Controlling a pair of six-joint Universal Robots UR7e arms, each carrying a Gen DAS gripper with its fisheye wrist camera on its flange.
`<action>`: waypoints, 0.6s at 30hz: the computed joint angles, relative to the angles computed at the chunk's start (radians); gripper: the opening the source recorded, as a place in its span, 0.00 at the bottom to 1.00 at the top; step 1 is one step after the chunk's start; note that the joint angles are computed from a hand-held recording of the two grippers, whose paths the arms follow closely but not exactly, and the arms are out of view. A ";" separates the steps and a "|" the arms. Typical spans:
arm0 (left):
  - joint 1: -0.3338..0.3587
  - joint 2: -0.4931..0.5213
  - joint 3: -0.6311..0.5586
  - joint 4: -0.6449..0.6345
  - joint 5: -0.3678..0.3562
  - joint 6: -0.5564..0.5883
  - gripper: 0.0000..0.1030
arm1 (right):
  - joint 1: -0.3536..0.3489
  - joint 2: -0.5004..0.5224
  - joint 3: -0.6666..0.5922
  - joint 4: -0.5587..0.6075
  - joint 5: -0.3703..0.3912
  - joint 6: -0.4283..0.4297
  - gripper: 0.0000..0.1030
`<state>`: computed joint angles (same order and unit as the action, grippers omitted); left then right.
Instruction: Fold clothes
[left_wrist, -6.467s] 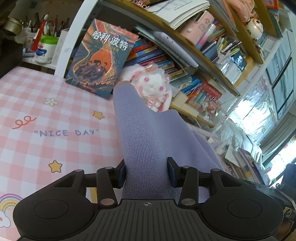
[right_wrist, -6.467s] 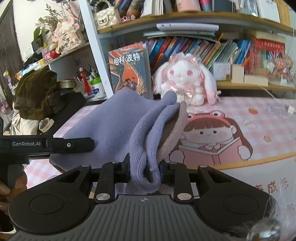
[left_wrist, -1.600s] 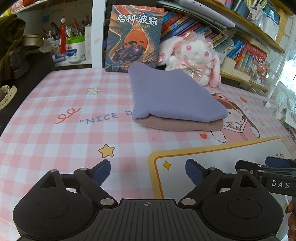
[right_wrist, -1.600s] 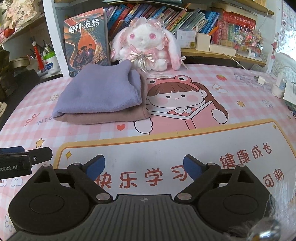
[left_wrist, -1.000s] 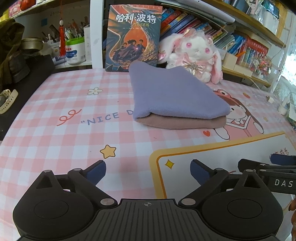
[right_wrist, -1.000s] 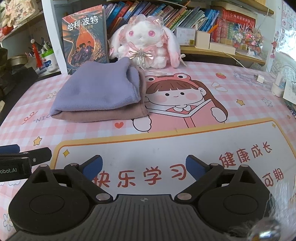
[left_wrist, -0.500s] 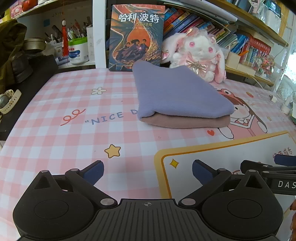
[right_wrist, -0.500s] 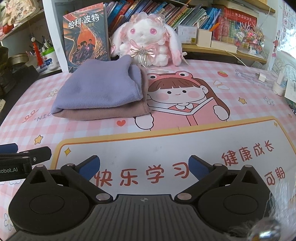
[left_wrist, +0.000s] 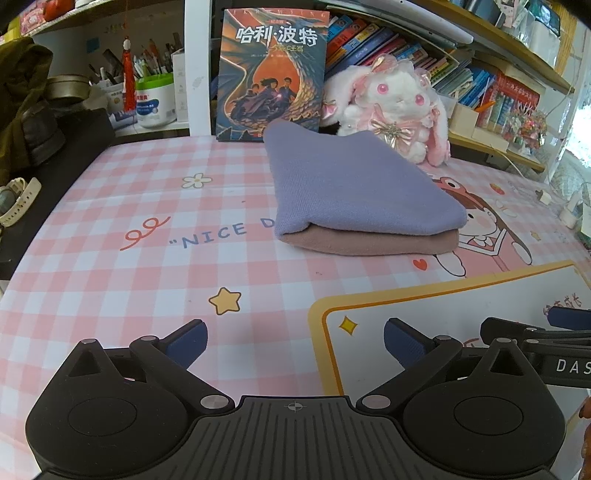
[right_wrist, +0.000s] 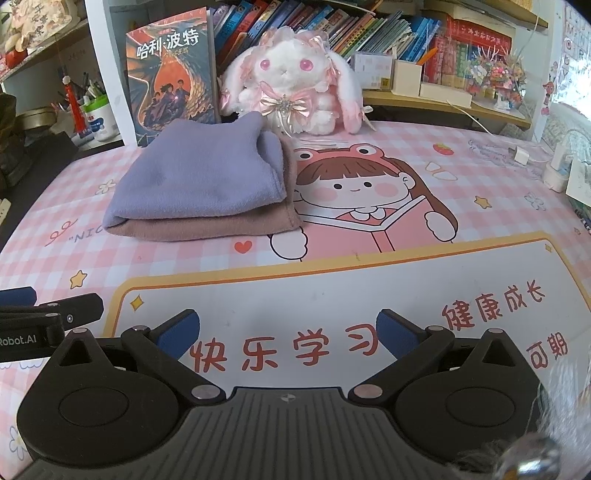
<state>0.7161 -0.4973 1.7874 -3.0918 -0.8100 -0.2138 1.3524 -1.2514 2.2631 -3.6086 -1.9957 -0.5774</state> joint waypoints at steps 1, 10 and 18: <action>0.000 0.000 0.001 -0.002 -0.001 0.001 1.00 | 0.001 0.000 0.000 -0.001 -0.001 0.000 1.00; -0.001 -0.002 0.004 -0.001 -0.004 0.002 1.00 | 0.001 -0.003 0.004 -0.001 -0.005 0.005 1.00; -0.001 0.001 0.001 0.008 -0.003 -0.003 1.00 | 0.000 -0.004 0.004 0.005 -0.006 0.006 1.00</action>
<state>0.7154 -0.4966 1.7886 -3.0838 -0.8129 -0.2169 1.3527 -1.2550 2.2668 -3.6036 -2.0014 -0.5713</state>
